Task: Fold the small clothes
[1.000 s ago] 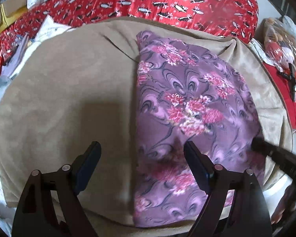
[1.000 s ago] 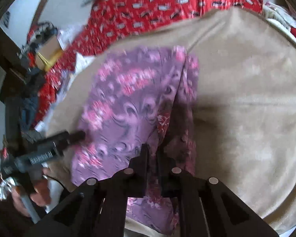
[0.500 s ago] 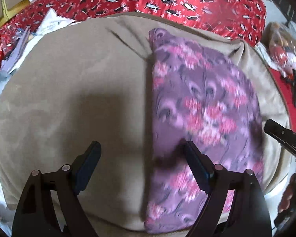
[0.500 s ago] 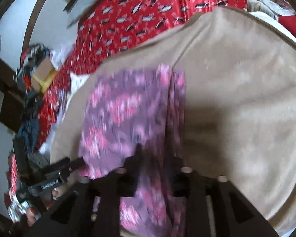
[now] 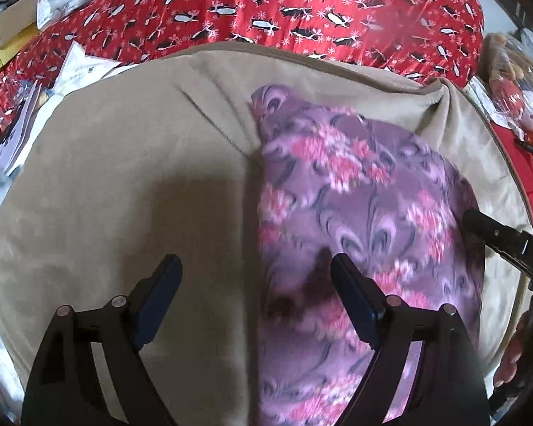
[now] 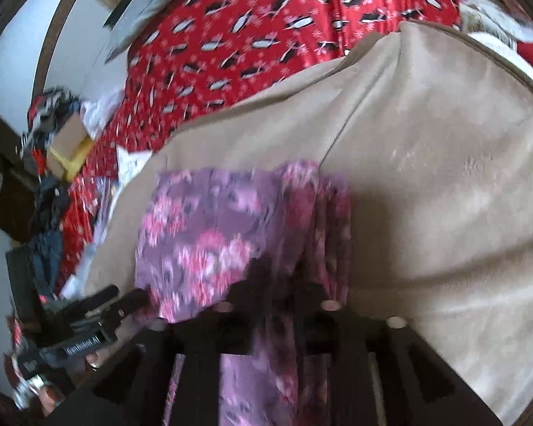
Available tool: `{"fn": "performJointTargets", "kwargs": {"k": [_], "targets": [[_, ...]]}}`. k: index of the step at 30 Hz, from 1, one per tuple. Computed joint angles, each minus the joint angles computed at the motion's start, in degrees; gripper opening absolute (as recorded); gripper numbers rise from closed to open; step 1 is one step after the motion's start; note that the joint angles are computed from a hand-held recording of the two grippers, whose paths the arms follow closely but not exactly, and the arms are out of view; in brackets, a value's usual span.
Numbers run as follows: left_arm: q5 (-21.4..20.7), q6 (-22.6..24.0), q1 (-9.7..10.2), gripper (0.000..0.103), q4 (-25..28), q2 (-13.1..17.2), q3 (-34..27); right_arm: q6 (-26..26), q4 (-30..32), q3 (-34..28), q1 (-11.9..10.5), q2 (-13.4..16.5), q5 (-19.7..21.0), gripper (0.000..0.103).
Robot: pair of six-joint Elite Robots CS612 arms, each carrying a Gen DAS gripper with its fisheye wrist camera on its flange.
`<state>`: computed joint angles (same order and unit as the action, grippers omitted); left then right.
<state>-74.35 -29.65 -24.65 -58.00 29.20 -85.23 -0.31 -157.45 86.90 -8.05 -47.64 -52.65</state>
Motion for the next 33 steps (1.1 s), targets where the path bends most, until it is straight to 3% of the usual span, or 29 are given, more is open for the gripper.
{"fn": "performJointTargets", "kwargs": {"k": [3,4,5,6,8,10,11,13,15,21,24,28,31,33], "targets": [[-0.22,0.65,0.3,0.087,-0.67,-0.68,1.81,1.69,0.93,-2.11,0.2,1.33,0.11,0.037],[-0.35,0.87,0.37,0.087,-0.99,-0.82,2.15,1.47,1.17,-2.6,0.29,1.65,0.52,0.033],[-0.35,1.06,0.43,0.087,-1.4,-0.97,2.48,0.71,1.64,-3.05,0.41,1.85,0.81,0.011],[-0.31,1.42,0.49,0.086,-2.36,-1.01,2.62,-0.63,1.67,-3.35,0.58,1.85,0.64,0.005],[0.71,2.09,0.4,0.075,-4.04,-0.87,2.64,-1.24,-0.59,-3.13,0.29,1.8,2.57,0.004],[-0.23,4.08,0.69,0.046,-5.36,-1.02,3.64,1.13,-5.5,-2.42,-0.24,1.89,3.9,0.004],[-2.04,4.35,1.06,0.041,-5.4,-1.26,4.38,2.11,-6.27,-2.46,-0.33,2.13,3.6,0.004],[-3.69,4.21,1.26,0.035,-5.78,-1.41,5.18,1.24,-1.73,-3.55,-0.12,2.73,1.74,0.004],[-1.97,5.51,0.73,0.034,-5.61,-1.48,5.14,-0.39,2.06,-4.11,0.1,3.27,0.19,0.004],[-1.62,7.34,0.55,0.034,-4.37,-1.65,4.23,3.97,0.63,-3.6,-1.0,3.28,5.75,0.011],[-1.29,7.91,0.61,0.035,-4.2,-1.76,3.91,4.8,0.76,-3.55,-1.15,3.2,6.71,0.023],[-5.6,6.36,2.32,0.069,-3.98,-1.85,3.16,3.75,1.43,-3.58,-0.89,2.93,5.43,0.028],[-12.34,3.0,4.54,0.07,-4.81,-1.89,3.65,4.4,0.47,-3.62,-0.83,2.92,4.5,0.037],[-15.34,1.07,5.4,0.07,-5.27,-2.06,4.55,5.63,0.11,-4.17,-0.73,3.33,4.22,0.038]]}}
